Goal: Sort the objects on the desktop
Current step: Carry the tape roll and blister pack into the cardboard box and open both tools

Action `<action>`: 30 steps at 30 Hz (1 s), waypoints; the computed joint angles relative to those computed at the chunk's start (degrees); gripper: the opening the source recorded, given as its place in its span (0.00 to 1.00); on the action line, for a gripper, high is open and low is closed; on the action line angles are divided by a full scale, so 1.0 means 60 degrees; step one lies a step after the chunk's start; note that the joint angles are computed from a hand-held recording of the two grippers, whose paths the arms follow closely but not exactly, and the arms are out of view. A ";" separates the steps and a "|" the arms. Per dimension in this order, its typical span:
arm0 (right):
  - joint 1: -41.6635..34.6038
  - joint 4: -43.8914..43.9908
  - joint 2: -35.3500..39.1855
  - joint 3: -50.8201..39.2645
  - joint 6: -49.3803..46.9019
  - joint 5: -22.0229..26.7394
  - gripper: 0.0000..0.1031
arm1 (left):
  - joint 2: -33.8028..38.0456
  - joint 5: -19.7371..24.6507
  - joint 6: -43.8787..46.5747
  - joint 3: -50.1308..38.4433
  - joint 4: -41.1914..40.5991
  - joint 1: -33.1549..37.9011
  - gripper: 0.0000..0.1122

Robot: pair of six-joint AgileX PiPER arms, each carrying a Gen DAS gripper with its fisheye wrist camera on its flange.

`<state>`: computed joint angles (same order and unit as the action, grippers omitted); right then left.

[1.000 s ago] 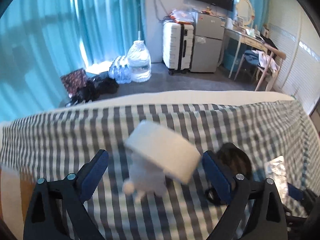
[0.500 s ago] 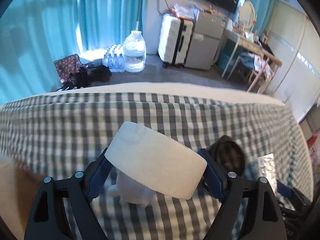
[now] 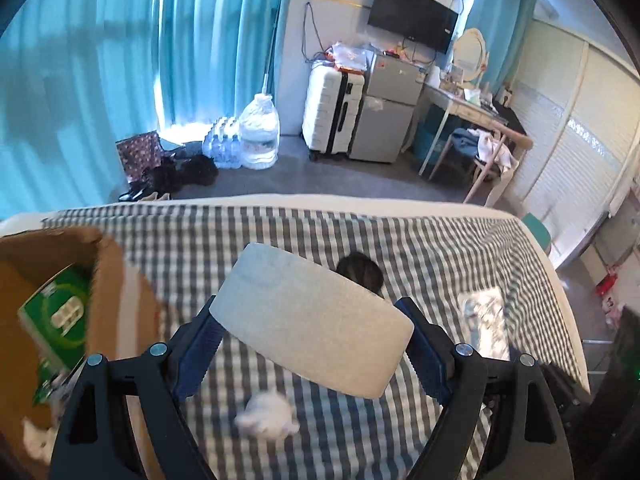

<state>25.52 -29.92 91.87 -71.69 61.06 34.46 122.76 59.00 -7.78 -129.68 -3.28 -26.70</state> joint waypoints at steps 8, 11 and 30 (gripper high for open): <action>0.2389 -0.1654 -0.1137 -0.0616 0.1440 0.2431 0.67 | -0.3073 -0.0868 -0.0238 0.3514 0.0286 -0.0025 0.77; 0.3147 -0.2006 -0.1167 -0.1090 0.1660 0.3166 0.67 | -0.3956 -0.0958 -0.0301 0.4156 0.0383 0.0035 0.77; 0.5780 -0.2728 0.1526 -0.6506 0.0024 0.5300 0.67 | -0.5929 -0.0503 0.0907 0.4762 -0.0108 0.2361 0.77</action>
